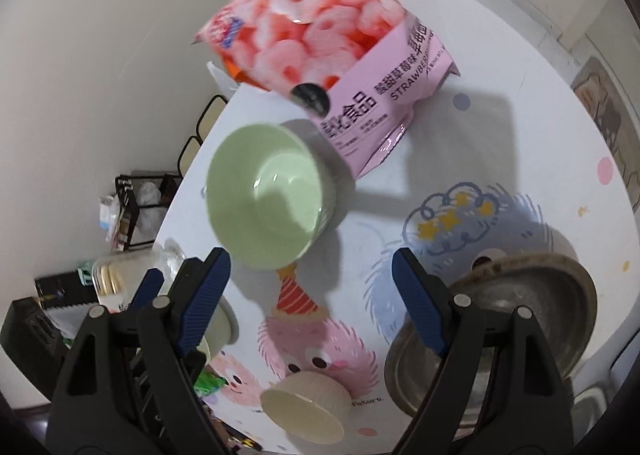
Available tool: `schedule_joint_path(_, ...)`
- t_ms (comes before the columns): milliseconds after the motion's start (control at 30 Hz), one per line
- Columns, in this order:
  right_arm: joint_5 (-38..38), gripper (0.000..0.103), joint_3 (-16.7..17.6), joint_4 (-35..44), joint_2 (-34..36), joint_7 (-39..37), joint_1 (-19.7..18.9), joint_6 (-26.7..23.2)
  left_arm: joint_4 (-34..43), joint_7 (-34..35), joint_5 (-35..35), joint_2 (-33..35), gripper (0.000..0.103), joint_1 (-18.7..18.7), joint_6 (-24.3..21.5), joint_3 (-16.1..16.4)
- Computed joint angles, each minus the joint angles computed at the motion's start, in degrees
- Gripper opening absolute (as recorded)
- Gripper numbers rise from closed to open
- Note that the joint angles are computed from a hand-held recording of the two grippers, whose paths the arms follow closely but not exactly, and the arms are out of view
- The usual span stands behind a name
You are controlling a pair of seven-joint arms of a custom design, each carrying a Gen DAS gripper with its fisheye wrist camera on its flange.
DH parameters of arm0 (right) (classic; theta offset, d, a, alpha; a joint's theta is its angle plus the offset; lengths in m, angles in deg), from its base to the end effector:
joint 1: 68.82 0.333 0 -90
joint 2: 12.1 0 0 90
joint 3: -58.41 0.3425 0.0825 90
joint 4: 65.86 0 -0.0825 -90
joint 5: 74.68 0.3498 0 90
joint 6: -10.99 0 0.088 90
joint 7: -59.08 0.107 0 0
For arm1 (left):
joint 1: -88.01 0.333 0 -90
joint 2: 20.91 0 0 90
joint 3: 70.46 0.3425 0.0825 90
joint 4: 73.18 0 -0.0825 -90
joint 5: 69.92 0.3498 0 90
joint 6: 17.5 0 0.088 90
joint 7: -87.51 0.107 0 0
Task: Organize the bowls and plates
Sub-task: 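Move both tools to the pale green bowl beside the pink snack bag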
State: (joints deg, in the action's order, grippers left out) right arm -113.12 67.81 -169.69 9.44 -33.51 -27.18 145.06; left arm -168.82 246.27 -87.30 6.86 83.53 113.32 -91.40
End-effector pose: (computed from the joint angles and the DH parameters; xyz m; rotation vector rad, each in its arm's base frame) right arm 0.4188 0.4846 0.3986 0.2858 2.6434 -0.0176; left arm 0.6176 -0.2601 0.3988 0.2467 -3.0339 0.6698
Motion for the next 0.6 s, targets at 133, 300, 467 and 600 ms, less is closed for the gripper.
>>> schedule_joint_path(133, -3.84, 0.083, -1.34, -4.79, -0.88, 6.56, -0.23, 6.98, 1.16, -2.82, 2.98, 1.86, 0.079, -1.99, 0.21, 0.76)
schedule_joint_path(300, -4.2, 0.083, -1.22, -7.06, -0.66, 6.48, -1.87, 11.27, 3.08, -5.71, 5.9, 4.07, 0.079, -3.38, -1.51, 0.78)
schedule_joint_path(467, -3.67, 0.083, -1.35, -8.19, -0.11, 5.38, -3.13, 14.38, 2.4, -6.82, 8.7, 4.68, 0.079, -4.4, -0.47, 0.75)
schedule_joint_path(600, -1.58, 0.071, -1.05, -8.37, 0.6, 2.08, -4.45, 15.8, 2.11, -8.81, 11.72, 5.6, 0.079, -5.78, 1.22, 1.37)
